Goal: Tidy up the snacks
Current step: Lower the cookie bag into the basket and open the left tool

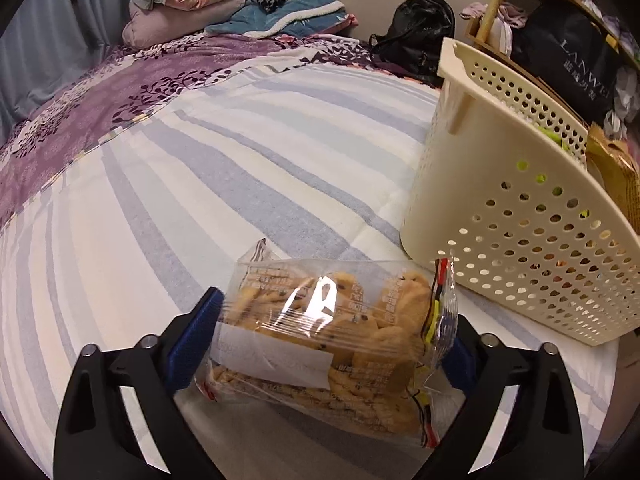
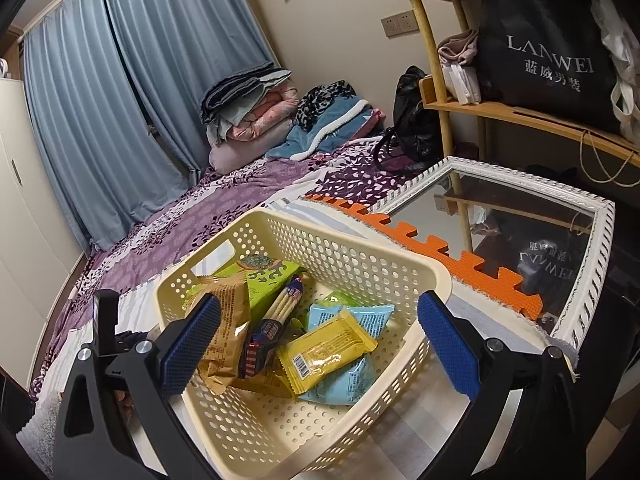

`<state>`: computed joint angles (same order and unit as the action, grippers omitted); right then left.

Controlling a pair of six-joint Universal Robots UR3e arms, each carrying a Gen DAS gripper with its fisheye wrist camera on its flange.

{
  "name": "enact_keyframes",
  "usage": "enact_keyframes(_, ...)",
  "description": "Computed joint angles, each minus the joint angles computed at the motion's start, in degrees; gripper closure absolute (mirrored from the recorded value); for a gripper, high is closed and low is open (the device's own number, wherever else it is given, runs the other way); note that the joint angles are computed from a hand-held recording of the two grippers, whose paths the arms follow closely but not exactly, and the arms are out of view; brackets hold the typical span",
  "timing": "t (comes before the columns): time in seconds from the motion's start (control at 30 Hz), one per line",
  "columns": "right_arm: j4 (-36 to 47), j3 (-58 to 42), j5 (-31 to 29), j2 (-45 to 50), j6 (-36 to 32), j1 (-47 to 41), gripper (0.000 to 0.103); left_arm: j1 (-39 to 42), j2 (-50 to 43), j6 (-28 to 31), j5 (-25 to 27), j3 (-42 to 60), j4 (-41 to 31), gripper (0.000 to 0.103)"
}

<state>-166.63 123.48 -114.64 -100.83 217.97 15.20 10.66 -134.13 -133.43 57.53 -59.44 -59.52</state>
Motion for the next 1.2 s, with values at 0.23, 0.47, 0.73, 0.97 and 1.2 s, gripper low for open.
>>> enact_keyframes(0.23, -1.1, 0.6, -0.2, -0.2, -0.1, 0.0, 0.005, 1.5, 3.9, -1.2, -1.7, -4.9, 2.8, 0.016)
enact_keyframes(0.47, -2.2, 2.2, -0.5, -1.9, 0.2, 0.0, 0.005, 3.0, 10.9, -3.4, -4.7, -10.0, 5.1, 0.016)
enact_keyframes(0.73, -3.8, 5.2, -0.2, -4.9, 0.5, -0.7, 0.005, 1.4, 19.4, -5.4, -8.8, -13.0, 5.8, 0.016)
enact_keyframes(0.97, -4.3, 8.8, 0.7, -8.5, 1.2, -2.1, 0.005, -4.1, 20.8, -6.5, -9.1, -10.0, 4.5, 0.016)
enact_keyframes(1.2, -3.6, 13.2, 2.0, -13.6, 1.9, -4.4, 0.005, -9.8, 18.2, -8.4, -7.1, -6.8, 4.8, 0.016)
